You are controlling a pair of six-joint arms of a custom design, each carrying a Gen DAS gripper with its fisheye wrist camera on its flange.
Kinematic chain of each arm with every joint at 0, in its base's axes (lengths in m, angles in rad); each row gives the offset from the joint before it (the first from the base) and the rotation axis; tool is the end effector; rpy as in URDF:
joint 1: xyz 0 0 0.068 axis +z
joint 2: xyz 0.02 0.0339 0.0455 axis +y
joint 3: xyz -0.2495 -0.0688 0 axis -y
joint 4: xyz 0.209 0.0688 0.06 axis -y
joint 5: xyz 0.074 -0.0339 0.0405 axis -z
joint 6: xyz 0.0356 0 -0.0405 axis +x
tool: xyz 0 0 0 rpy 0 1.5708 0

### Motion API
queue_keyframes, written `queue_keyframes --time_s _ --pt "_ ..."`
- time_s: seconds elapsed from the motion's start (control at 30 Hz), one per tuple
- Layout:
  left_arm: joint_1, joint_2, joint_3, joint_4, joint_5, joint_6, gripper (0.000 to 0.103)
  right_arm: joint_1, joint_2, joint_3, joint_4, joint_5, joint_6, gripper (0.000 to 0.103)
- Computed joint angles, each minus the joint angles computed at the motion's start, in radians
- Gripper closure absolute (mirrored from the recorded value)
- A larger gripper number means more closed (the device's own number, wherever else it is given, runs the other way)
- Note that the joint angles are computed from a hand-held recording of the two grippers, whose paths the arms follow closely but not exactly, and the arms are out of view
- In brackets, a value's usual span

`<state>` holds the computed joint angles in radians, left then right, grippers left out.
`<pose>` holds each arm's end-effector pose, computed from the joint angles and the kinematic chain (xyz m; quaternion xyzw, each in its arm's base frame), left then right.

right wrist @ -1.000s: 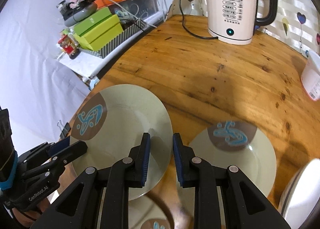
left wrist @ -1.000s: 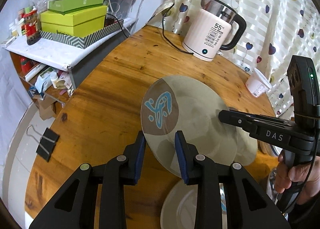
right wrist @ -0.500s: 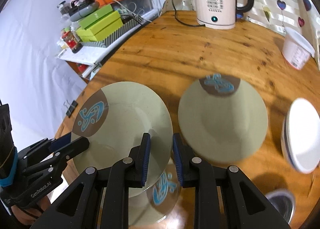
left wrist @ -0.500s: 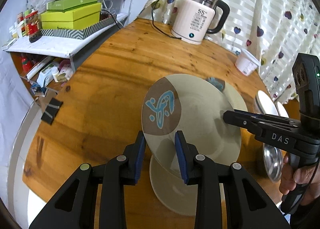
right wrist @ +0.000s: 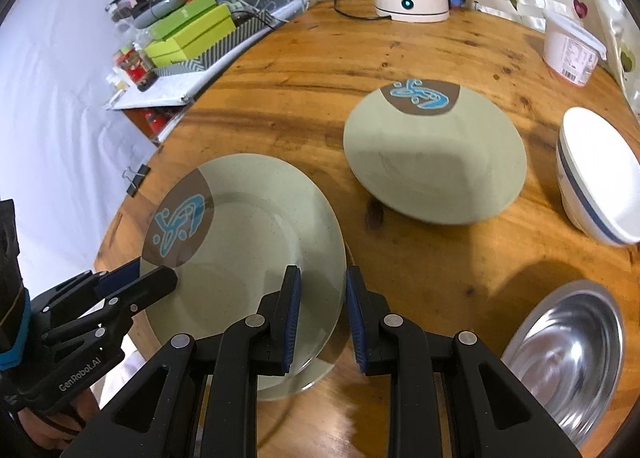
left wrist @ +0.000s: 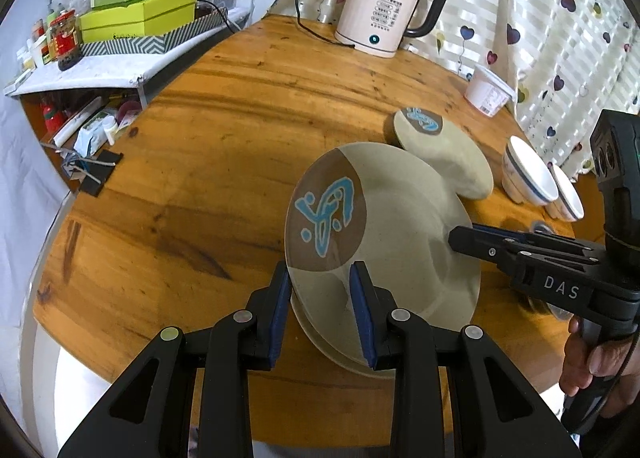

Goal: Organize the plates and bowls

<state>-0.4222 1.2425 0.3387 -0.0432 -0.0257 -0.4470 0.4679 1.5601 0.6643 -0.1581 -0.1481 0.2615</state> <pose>0.1646 -0.0729 0.1336 -0.0157 0.9516 -0.1181 0.2835 0.2196 0.1169 0.1424 -0.1181 0.9571 0.1577 0.2126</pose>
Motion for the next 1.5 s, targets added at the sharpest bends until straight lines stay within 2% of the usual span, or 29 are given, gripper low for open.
queue_keyframes --time_s 1.03,1.5 --pt "-0.028 0.047 -0.012 0.032 -0.012 -0.024 0.072 0.003 0.012 -0.035 0.031 0.014 -0.003 0.079" --pt "0.031 0.008 -0.035 0.055 0.029 -0.003 0.071 -0.013 -0.012 -0.055 0.040 0.006 0.003 0.079"
